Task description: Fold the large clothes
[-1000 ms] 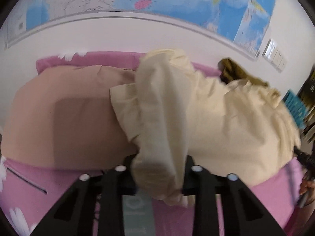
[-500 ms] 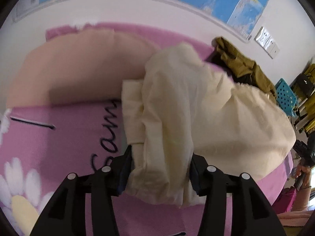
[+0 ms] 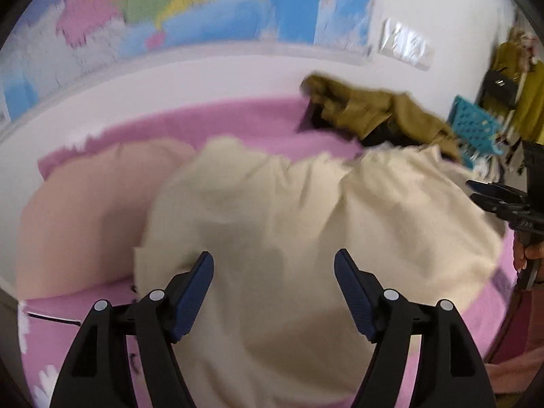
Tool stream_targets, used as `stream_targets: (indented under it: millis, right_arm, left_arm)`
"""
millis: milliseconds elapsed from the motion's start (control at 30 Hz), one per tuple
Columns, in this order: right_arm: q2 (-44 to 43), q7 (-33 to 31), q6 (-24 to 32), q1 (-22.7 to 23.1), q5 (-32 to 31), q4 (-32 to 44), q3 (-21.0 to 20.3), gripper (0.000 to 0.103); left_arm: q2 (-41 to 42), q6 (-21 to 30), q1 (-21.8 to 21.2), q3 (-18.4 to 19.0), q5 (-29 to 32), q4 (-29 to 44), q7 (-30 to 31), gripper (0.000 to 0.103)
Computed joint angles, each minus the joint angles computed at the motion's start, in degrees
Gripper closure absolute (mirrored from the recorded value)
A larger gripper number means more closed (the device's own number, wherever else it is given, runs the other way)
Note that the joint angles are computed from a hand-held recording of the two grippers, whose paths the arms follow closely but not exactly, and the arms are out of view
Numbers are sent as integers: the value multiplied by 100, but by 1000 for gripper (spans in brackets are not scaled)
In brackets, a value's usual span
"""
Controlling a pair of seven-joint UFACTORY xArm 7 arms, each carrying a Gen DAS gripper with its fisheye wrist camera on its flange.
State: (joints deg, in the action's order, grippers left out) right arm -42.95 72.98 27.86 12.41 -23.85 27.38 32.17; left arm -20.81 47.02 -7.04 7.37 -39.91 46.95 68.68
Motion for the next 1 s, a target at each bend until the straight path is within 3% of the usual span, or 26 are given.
stream_targets:
  millis: [33,100,267,433,600,667,833,1000]
  right_arm:
    - [221,-31,110,-122,-46,96,66,74]
    - [254,141,-297,-227,-109,-79,-53,99]
    - [-99,401,-810,-717,-267,-263,45,101]
    - [198,500,-1056,-798,-106,-338,100,95]
    - [-581,648,-869,-448,172,-534,88,65]
    - [-769,653,-605,-428,205,-456,200,58]
    - [-1054,590,-407,-328,267,-495,173,58]
    - [-508,569,-762,-586,373,-666,-44,60]
  left_arm:
    - [138,-137,-5,-78,47,1,-67,33]
    - [270,-283,-30,-101,-27,-14,-40,33]
    - [488,-107,61,-148,-42,217,-339,33]
    - [172,-547,-7,-295,-16,-47,-406,33]
    - [-174,-857,-286,-219,-48,-335,-281,28]
    - [-223,-840,-379,-158,-53,-361,-251,27]
    - [-239,-840,-464,-126,12,-419,-312,26]
    - [26,-863,-423,-143,125,-345,-525,25]
